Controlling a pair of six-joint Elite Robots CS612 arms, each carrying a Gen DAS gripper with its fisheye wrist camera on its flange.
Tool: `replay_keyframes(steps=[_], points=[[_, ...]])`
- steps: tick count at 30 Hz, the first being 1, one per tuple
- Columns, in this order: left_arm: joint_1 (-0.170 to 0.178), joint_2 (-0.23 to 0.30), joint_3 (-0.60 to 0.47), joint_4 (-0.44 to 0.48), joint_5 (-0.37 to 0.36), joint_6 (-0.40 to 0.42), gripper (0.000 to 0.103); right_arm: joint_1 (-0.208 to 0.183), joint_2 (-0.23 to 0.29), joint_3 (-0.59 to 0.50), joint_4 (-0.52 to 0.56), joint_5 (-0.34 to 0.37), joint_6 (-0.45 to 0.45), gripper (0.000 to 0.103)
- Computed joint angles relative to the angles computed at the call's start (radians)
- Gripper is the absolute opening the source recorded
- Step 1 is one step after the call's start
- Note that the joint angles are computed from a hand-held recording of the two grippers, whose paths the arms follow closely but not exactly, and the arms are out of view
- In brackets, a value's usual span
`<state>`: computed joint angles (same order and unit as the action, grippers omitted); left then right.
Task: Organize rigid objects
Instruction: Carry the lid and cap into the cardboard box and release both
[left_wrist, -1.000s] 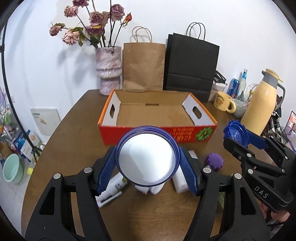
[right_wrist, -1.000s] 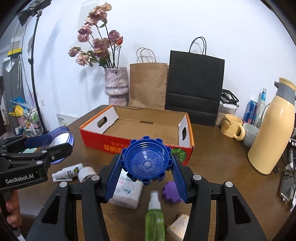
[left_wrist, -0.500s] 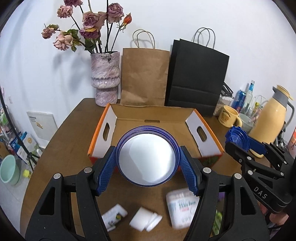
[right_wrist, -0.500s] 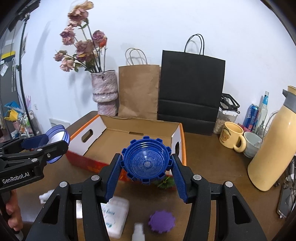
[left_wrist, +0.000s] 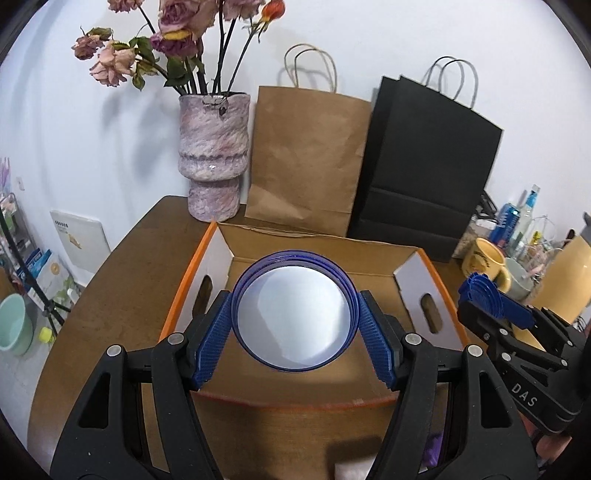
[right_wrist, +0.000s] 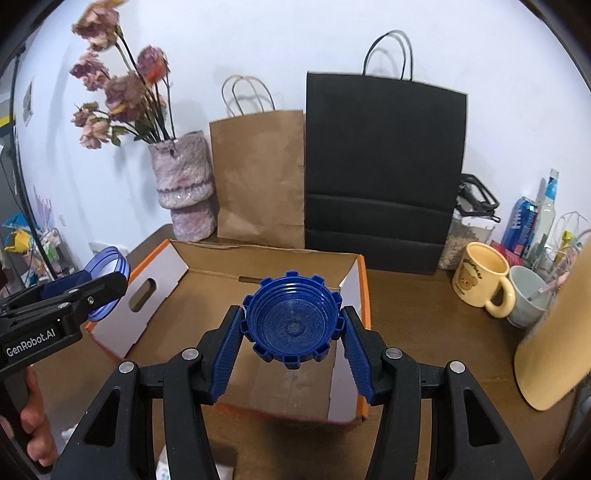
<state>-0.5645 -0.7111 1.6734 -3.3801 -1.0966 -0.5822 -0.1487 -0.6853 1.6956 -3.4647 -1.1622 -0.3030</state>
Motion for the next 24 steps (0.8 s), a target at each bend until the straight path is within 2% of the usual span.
replay_keyframes(steps=[7, 16, 24], points=[[0.022, 0.033, -0.071, 0.090, -0.008, -0.001, 0.063, 0.018, 0.029, -0.071, 0.094, -0.051, -0.035, 0.058], [0.038, 0.069, -0.131, 0.209, -0.010, -0.007, 0.063, 0.029, 0.068, -0.130, 0.187, -0.072, -0.077, 0.058], [0.039, 0.076, -0.144, 0.249, -0.019, 0.005, 0.063, 0.038, 0.090, -0.151, 0.219, -0.099, -0.105, 0.058]])
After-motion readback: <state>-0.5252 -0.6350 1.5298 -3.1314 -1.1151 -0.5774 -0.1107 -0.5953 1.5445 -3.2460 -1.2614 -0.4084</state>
